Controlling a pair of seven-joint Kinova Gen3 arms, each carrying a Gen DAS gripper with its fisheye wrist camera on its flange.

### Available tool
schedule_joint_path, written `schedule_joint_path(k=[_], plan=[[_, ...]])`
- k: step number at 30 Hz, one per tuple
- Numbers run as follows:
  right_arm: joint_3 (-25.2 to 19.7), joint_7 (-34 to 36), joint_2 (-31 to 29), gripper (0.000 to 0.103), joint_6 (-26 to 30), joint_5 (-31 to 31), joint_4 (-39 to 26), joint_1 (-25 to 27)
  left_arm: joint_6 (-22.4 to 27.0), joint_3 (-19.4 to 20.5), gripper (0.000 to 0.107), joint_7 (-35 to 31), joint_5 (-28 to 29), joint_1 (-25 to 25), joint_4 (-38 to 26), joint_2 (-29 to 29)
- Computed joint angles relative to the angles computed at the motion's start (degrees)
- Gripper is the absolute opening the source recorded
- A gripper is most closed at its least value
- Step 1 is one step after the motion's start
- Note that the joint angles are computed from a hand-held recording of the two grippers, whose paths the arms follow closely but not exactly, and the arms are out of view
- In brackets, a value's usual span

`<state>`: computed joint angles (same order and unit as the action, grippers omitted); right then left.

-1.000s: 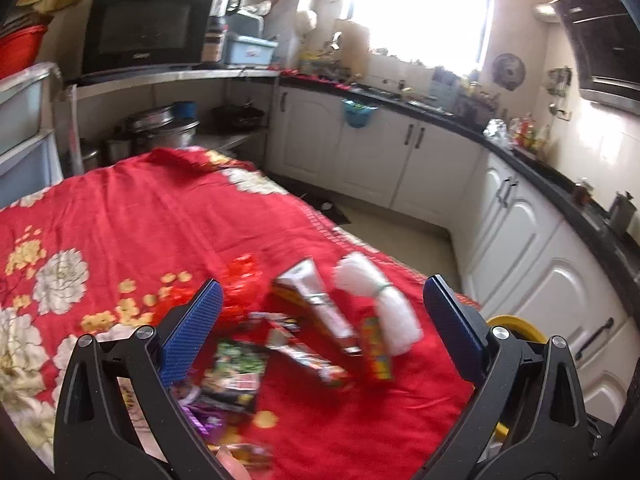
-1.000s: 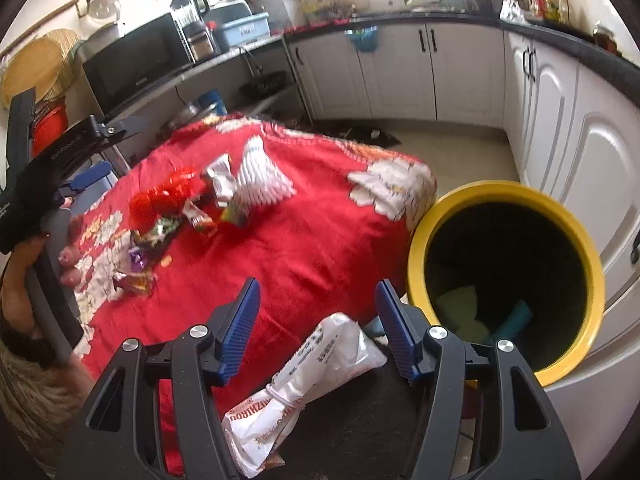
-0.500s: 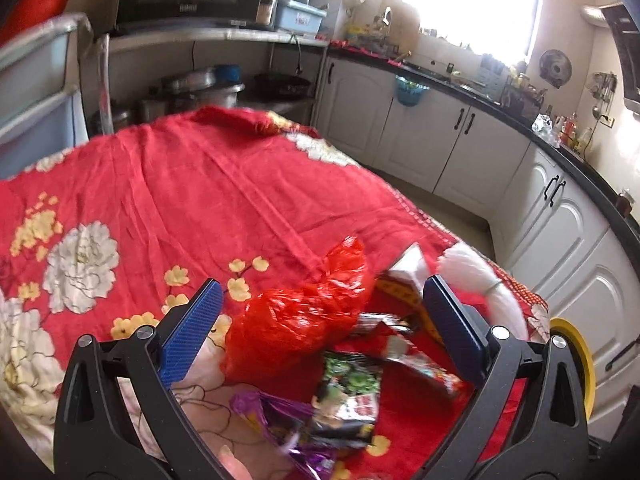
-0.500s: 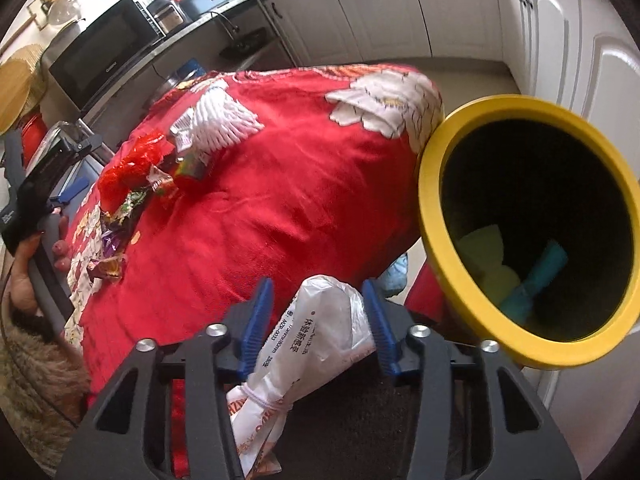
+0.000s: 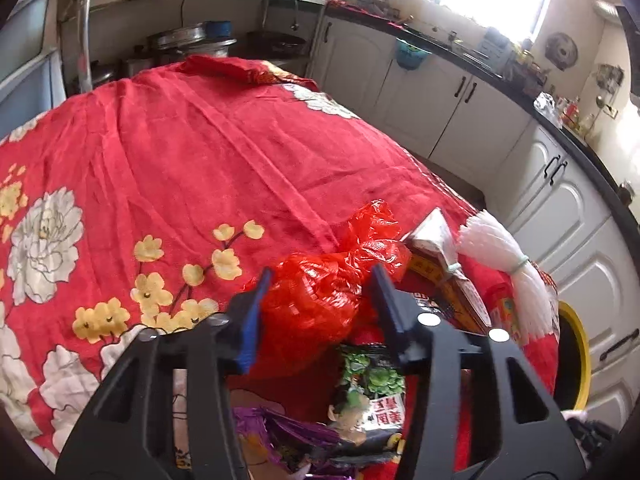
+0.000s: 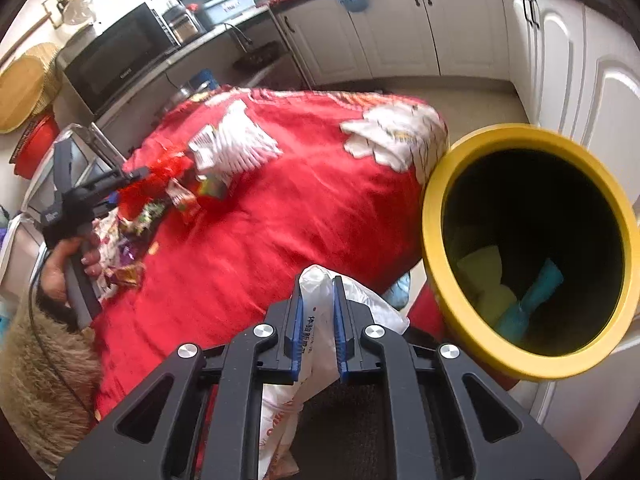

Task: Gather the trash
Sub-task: 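Grasp the white plastic bag with the right tool while the left tool grasps the red plastic bag, then carry the white and red bags with both tools over the bin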

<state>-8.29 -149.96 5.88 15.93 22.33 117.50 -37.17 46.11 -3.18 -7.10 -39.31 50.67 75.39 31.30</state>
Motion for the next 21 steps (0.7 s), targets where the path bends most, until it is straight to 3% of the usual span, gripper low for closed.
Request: schedule_joint_path(k=[3, 8, 13, 21], plan=[[0.7, -3.6, -1.7, 0.012, 0.0, 3.9, 0.3, -1.1, -0.4, -0.6, 0.028, 0.8, -1.8, 1.4, 0.3, -0.5], [-1.4, -9.7, -4.2, 0.012, 0.5, 11.1, 0.3, -0.1, 0.5, -2.0, 0.026, 5.9, -7.5, 5.1, 1.0, -2.0], [-4.8, -14.9, -6.4, 0.012, 1.0, 17.1, 0.4, 2.7, 2.1, -0.4, 0.026, 8.4, -11.9, 6.7, 0.4, -3.3], [-10.4, -23.0, -9.8, 0.012, 2.0, 25.3, 0.9, 7.6, 4.3, 1.9, 0.026, 7.1, -14.8, 8.7, -3.6, -2.7]])
